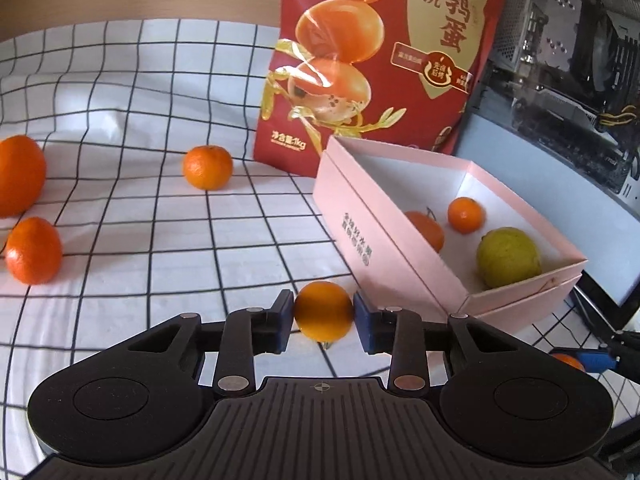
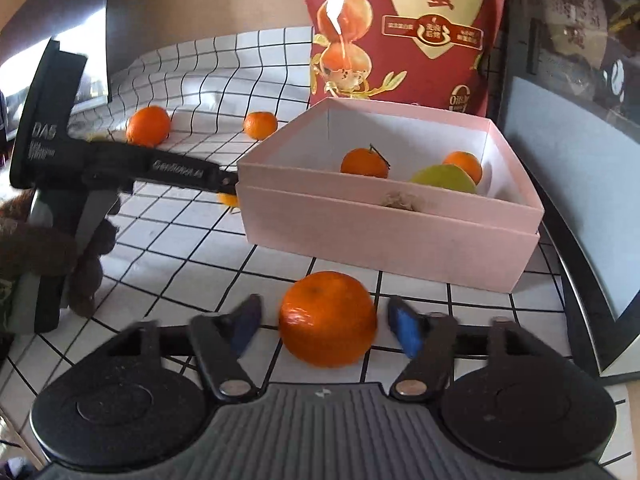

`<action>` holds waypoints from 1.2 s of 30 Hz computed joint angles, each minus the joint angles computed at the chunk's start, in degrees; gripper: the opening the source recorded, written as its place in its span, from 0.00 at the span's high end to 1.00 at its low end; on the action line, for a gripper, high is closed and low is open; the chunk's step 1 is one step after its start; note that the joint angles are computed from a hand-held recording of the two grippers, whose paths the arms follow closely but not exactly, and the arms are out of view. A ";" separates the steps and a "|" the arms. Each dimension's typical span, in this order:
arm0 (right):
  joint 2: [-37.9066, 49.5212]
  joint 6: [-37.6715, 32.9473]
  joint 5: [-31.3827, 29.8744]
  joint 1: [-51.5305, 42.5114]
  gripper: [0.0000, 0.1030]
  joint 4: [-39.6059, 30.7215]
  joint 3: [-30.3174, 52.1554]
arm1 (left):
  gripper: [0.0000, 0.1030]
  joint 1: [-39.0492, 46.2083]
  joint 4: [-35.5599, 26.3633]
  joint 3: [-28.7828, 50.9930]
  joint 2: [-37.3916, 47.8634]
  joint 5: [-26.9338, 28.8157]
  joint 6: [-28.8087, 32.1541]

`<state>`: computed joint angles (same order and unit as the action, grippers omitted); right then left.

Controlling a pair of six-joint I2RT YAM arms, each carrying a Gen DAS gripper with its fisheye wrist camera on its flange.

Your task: Organize fruits

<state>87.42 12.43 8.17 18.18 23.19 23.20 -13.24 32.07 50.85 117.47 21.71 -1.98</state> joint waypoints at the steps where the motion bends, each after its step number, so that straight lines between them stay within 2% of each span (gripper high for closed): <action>1: -0.03 0.68 -0.51 -0.55 0.27 -0.03 -0.02 | 0.64 0.39 0.12 -0.47 -0.29 0.52 -0.21; 6: 0.32 2.80 -3.50 -2.74 0.24 -0.55 0.20 | 0.64 2.13 2.88 -4.35 -2.52 2.05 -1.09; 14: 0.43 3.09 -3.42 -2.62 0.19 -0.40 0.13 | 0.64 5.54 7.39 -15.35 -9.34 7.82 -3.02; 20: 0.44 3.24 -3.27 -2.41 0.19 -0.20 -0.03 | 0.64 5.60 8.27 -20.24 -10.00 12.17 -2.62; 24: 0.53 3.08 -3.42 -2.47 0.18 -0.11 -0.04 | 0.64 3.86 12.75 -22.42 -8.95 10.47 -2.53; 30: 0.63 2.79 -2.93 -2.03 0.17 -0.65 0.28 | 0.64 4.30 13.86 -22.29 -7.97 11.21 -4.06; 34: 0.30 4.45 1.24 -0.68 0.17 -2.63 0.76 | 0.64 3.62 14.64 -23.39 -8.84 9.68 -3.43; 36: -0.48 4.87 1.12 -1.02 0.17 -3.35 0.39 | 0.64 3.64 15.05 -23.50 -8.74 9.58 -3.53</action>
